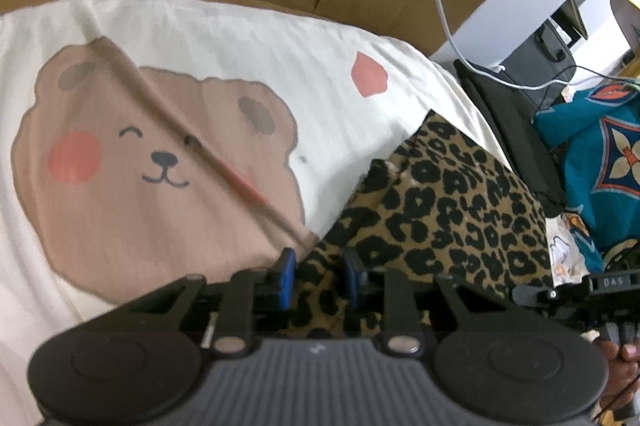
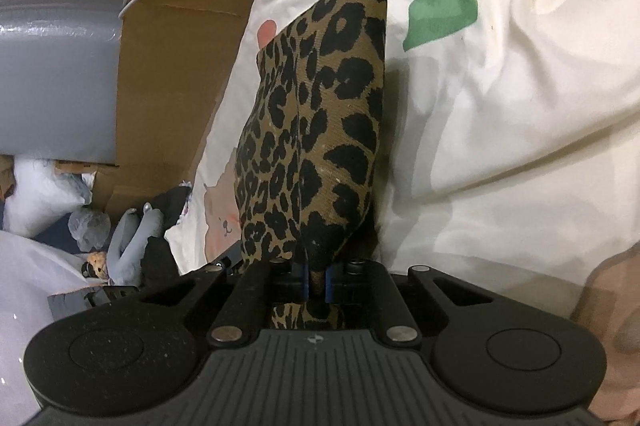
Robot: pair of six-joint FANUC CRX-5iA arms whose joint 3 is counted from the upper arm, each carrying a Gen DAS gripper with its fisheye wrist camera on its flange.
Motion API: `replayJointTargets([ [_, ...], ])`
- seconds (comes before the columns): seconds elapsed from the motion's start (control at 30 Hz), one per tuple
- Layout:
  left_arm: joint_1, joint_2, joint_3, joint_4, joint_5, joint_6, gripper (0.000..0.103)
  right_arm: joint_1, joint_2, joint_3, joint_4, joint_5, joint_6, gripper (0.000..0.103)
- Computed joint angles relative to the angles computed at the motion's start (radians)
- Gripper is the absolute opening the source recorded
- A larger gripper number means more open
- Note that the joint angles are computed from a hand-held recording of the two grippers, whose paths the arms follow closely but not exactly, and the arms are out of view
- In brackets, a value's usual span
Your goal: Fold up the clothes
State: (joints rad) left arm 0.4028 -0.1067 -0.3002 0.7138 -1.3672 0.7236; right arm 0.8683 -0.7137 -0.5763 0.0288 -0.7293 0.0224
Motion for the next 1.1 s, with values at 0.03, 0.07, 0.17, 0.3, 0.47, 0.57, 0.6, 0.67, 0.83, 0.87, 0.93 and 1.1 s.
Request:
replayJointTargets([
  [0.03, 0.002, -0.006, -0.005, -0.001, 0.0, 0.008, 0.027, -0.006, 0.001, 0.01, -0.013, -0.012, 0.022, 0.005],
  [0.07, 0.003, -0.013, -0.011, -0.001, -0.003, 0.014, 0.026, -0.013, 0.003, 0.02, -0.027, -0.024, 0.045, 0.005],
  [0.17, 0.011, -0.032, -0.029, 0.001, -0.016, 0.021, 0.026, -0.041, 0.007, 0.05, -0.074, -0.073, 0.113, 0.005],
  [0.3, 0.024, -0.055, -0.048, -0.001, -0.04, 0.031, 0.025, -0.073, 0.009, 0.078, -0.119, -0.115, 0.172, 0.005],
  [0.47, 0.038, -0.091, -0.075, -0.004, -0.074, 0.046, 0.023, -0.114, 0.003, 0.109, -0.168, -0.175, 0.245, 0.005],
  [0.57, 0.047, -0.114, -0.093, -0.009, -0.107, 0.054, 0.023, -0.149, 0.013, 0.145, -0.208, -0.229, 0.304, 0.005],
  [0.6, 0.049, -0.119, -0.096, -0.008, -0.115, 0.054, 0.023, -0.165, 0.015, 0.154, -0.224, -0.245, 0.324, 0.005],
  [0.67, 0.053, -0.127, -0.1, -0.005, -0.13, 0.053, 0.023, -0.192, 0.021, 0.168, -0.25, -0.272, 0.355, 0.005],
  [0.83, 0.036, -0.109, -0.049, -0.025, -0.148, 0.031, 0.023, -0.197, 0.01, 0.145, -0.239, -0.28, 0.323, 0.005],
  [0.87, 0.028, -0.102, -0.036, -0.028, -0.144, 0.025, 0.023, -0.19, 0.006, 0.138, -0.229, -0.276, 0.308, 0.005],
  [0.93, 0.011, -0.087, -0.017, -0.022, -0.134, 0.02, 0.025, -0.189, 0.005, 0.135, -0.228, -0.274, 0.305, 0.006],
  [1.1, -0.041, -0.053, 0.009, 0.006, -0.095, 0.017, 0.045, -0.188, -0.004, 0.126, -0.228, -0.266, 0.297, 0.006],
])
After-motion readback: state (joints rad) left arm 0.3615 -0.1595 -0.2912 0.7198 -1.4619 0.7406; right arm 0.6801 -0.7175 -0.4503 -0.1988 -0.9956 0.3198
